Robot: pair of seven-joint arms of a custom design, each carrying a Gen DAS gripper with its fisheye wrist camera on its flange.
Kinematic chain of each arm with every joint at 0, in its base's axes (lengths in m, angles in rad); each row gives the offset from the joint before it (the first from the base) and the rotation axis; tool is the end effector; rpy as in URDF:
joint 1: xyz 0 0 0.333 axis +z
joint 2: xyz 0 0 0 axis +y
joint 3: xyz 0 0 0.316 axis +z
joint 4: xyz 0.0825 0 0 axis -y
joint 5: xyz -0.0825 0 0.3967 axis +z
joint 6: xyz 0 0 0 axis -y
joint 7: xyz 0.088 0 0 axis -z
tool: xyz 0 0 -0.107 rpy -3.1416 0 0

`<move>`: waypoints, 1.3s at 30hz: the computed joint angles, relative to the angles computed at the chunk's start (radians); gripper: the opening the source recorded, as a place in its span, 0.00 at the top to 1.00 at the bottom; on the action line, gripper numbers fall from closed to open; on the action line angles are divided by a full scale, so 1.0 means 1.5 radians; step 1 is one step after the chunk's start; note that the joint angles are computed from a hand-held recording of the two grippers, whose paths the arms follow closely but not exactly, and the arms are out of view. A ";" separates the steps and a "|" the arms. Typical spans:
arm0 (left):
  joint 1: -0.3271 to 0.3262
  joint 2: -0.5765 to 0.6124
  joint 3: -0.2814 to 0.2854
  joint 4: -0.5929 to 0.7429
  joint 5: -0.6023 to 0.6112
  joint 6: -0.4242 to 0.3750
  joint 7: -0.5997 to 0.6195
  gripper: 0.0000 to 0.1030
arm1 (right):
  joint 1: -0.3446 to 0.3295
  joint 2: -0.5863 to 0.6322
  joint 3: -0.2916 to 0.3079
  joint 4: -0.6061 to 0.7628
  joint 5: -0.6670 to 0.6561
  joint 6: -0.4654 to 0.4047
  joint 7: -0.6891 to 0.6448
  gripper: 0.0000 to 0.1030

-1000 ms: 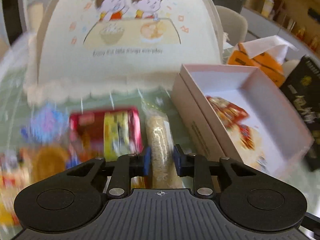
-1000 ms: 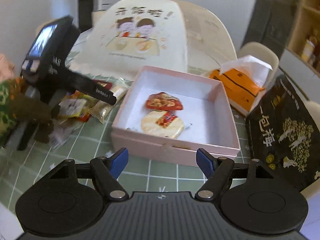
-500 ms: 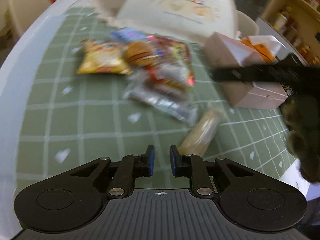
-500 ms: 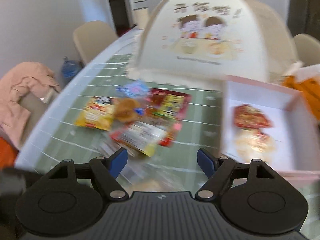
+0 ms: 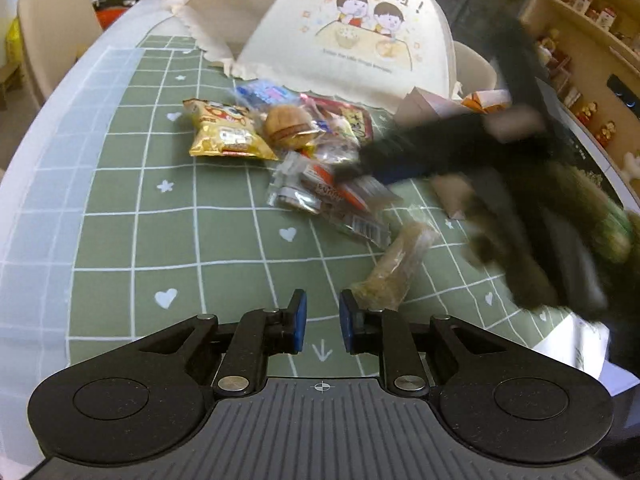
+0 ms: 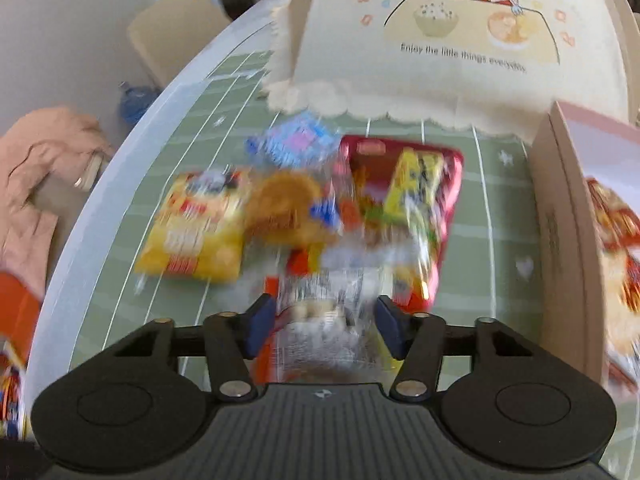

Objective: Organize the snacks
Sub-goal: 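Grasp the beige granola bar with the left gripper while the right moves toward the snacks, then reach and grasp the white-and-red packet with the right gripper while the left holds the granola bar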

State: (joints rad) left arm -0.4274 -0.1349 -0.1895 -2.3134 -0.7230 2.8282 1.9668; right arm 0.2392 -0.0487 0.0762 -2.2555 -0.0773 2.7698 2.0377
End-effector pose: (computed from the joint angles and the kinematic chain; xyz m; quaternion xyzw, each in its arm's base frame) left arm 0.4585 -0.2867 0.4556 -0.5152 0.7773 -0.3594 0.0330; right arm 0.5375 0.1793 0.4397 -0.6491 0.7079 -0.1299 0.2465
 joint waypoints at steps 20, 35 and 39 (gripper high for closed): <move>0.074 0.204 -0.113 0.252 0.153 -0.161 0.156 0.75 | -0.136 -0.416 0.106 -0.341 -0.063 -0.073 0.158 0.31; 0.047 0.077 -0.079 0.139 0.090 -0.207 0.237 0.72 | -0.213 -0.170 0.183 -0.167 -0.135 0.016 0.264 0.24; 0.038 0.049 -0.058 0.117 0.050 -0.169 0.227 0.72 | -0.188 -0.135 0.172 -0.139 -0.179 -0.019 0.267 0.29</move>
